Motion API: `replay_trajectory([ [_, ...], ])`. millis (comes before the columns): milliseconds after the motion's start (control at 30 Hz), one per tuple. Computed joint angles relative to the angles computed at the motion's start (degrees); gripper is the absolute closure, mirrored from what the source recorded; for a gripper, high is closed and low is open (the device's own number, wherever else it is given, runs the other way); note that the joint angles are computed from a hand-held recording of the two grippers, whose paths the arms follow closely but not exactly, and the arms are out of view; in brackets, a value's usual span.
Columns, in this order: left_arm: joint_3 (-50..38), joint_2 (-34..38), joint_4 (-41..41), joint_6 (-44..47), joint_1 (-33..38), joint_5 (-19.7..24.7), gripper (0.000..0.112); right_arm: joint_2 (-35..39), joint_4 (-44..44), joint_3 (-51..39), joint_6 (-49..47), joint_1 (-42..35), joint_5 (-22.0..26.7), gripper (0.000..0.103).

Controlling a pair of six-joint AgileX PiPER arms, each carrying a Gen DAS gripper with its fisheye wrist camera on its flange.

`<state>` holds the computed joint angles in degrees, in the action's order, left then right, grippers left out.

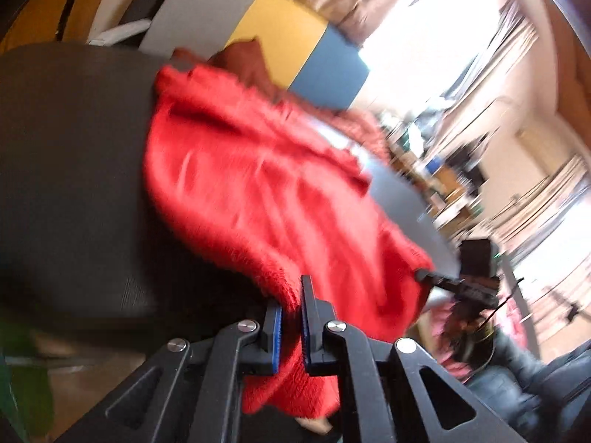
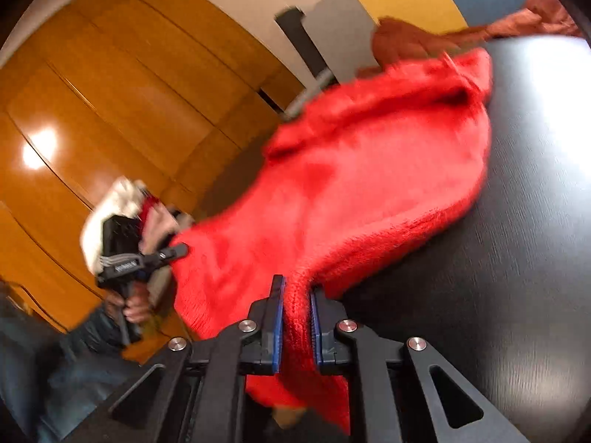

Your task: Fold clothes

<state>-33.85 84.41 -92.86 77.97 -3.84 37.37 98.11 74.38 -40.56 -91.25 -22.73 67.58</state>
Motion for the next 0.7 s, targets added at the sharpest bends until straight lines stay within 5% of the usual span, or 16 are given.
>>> replay_trajectory([
  [133, -9.5, 5.4, -3.2, 0.0, -0.9, -0.2, 0.106, 1.7, 4.4, -9.0, 4.6, 3.7, 0.7, 0.092],
  [300, -24.9, 15.2, -2.4, -3.4, -2.7, -5.6, 0.106, 8.7, 4.9, -25.1, 13.0, 8.9, -5.5, 0.093],
  [400, -37.1, 24.0, 5.8, -13.3, -3.1, -10.0, 0.106, 15.8, 3.0, -37.1, 20.3, 11.0, -9.2, 0.093],
  [567, -58.2, 39.1, 31.0, -39.9, -3.6, -12.7, 0.106, 29.4, -7.2, -58.8, 36.5, 14.0, -14.7, 0.093],
  [700, -64.4, 46.9, 39.9, -49.1, -3.8, -13.0, 0.104, 40.3, -20.2, -74.0, 52.2, 15.8, -14.9, 0.096],
])
